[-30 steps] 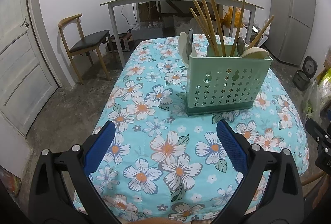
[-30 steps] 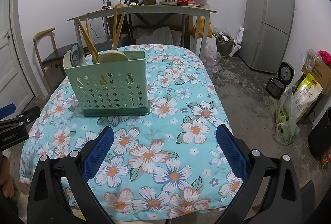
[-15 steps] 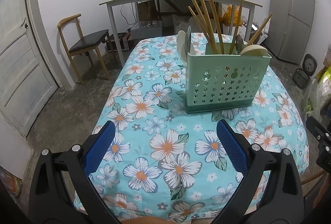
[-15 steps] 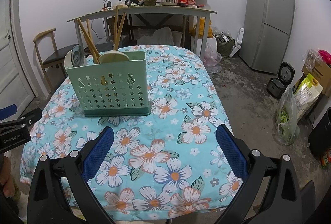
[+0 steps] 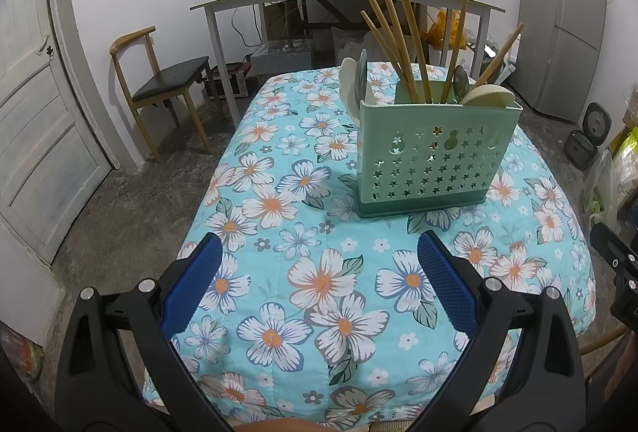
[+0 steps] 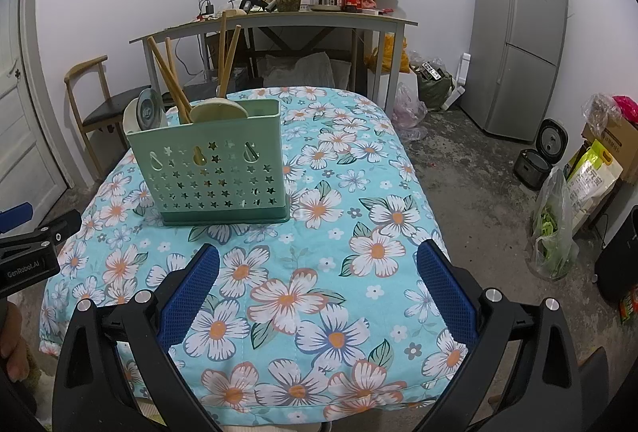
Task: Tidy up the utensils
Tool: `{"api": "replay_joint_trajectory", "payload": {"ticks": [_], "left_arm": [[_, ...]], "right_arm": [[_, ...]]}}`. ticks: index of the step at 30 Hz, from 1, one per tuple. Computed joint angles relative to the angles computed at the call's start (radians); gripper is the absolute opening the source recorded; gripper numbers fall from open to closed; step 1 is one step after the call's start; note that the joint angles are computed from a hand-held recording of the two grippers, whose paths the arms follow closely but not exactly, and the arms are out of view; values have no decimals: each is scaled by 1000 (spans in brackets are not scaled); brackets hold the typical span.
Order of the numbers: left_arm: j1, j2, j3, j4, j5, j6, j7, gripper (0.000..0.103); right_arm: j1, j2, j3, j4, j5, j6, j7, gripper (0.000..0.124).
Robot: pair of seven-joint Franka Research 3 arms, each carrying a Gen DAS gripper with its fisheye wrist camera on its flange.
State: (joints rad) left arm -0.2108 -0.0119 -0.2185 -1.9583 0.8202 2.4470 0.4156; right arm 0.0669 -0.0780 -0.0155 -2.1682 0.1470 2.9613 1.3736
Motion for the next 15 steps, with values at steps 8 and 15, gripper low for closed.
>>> {"api": "replay_joint_trajectory", "payload": {"ticks": [8,15], "left_arm": [[-2,0,0,0,0,-2,-2,95],[-3,2,0,0,7,-2,-5,95]], "right_arm": [[-1,2,-1,3,-1,-4,2,96],[0,1,-2,2,7,-2,-5,96]]}}
